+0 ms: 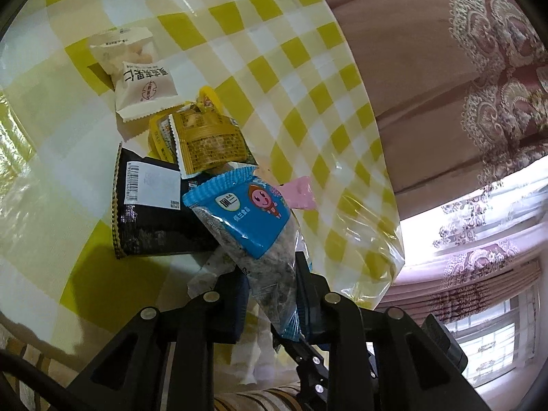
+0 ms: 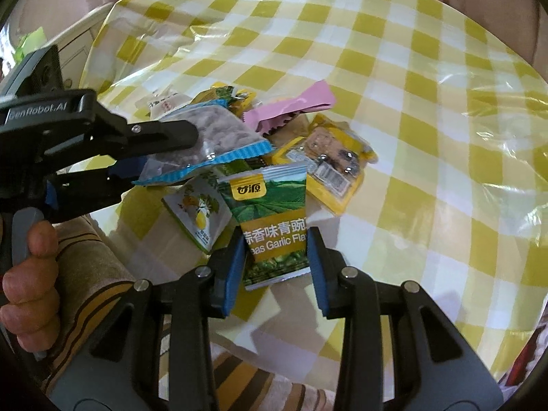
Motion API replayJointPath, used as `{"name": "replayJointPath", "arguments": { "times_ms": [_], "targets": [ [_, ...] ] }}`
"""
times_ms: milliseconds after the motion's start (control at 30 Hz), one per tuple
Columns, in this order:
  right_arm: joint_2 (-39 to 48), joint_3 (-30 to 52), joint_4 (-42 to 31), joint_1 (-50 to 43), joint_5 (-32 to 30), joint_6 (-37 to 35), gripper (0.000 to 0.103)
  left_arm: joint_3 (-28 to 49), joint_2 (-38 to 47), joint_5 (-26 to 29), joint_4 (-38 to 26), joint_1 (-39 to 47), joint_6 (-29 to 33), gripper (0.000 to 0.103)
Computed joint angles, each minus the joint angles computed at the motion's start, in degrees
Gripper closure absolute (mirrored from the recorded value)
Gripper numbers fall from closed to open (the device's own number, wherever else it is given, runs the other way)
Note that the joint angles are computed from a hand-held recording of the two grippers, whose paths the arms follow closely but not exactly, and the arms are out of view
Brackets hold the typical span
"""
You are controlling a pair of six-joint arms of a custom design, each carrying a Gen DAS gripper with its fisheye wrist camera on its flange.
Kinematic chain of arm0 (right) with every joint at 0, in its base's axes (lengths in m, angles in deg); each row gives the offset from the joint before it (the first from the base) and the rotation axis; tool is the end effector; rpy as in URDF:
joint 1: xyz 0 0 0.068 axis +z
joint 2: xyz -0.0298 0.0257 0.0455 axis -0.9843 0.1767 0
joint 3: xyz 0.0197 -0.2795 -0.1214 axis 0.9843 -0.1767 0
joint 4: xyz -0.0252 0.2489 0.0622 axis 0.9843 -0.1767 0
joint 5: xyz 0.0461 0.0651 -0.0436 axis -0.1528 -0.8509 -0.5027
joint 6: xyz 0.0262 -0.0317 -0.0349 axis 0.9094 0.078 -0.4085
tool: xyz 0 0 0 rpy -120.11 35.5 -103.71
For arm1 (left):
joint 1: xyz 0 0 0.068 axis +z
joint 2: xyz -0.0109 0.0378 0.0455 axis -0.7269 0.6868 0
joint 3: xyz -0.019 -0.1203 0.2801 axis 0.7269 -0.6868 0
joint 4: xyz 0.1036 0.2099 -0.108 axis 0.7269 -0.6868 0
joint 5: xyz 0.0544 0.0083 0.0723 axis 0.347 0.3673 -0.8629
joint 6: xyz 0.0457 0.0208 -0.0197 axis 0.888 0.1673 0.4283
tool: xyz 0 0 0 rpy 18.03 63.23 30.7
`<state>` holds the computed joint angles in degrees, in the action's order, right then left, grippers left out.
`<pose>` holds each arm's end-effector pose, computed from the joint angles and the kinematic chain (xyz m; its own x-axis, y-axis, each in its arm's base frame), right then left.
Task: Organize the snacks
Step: 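Lift the seed bag and pea bag and carry them toward the white box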
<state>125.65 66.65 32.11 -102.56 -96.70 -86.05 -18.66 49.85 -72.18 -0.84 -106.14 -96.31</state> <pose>0.2503 -0.0828 0.1278 -0.4429 -0.6900 -0.5725 -0.8566 0.5141 0.0431 0.1362 -0.1860 0.0594 -0.3105 -0.9303 -0.1952 -0.4114 0.3167 -0.8547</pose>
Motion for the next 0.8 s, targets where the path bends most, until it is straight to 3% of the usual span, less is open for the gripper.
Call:
{"name": "replayJointPath", "arguments": {
  "times_ms": [433, 800],
  "targets": [
    [0.8, 5.4, -7.2, -8.6, -1.1, -1.5, 0.064, 9.1, -12.0, -2.0, -28.8, -3.9, 2.8, 0.078],
    [4.4, 12.6, -14.0, -16.6, -1.7, -4.0, 0.064, 18.7, -10.7, 0.3, -36.4, -6.2, 8.3, 0.078]
  ]
}}
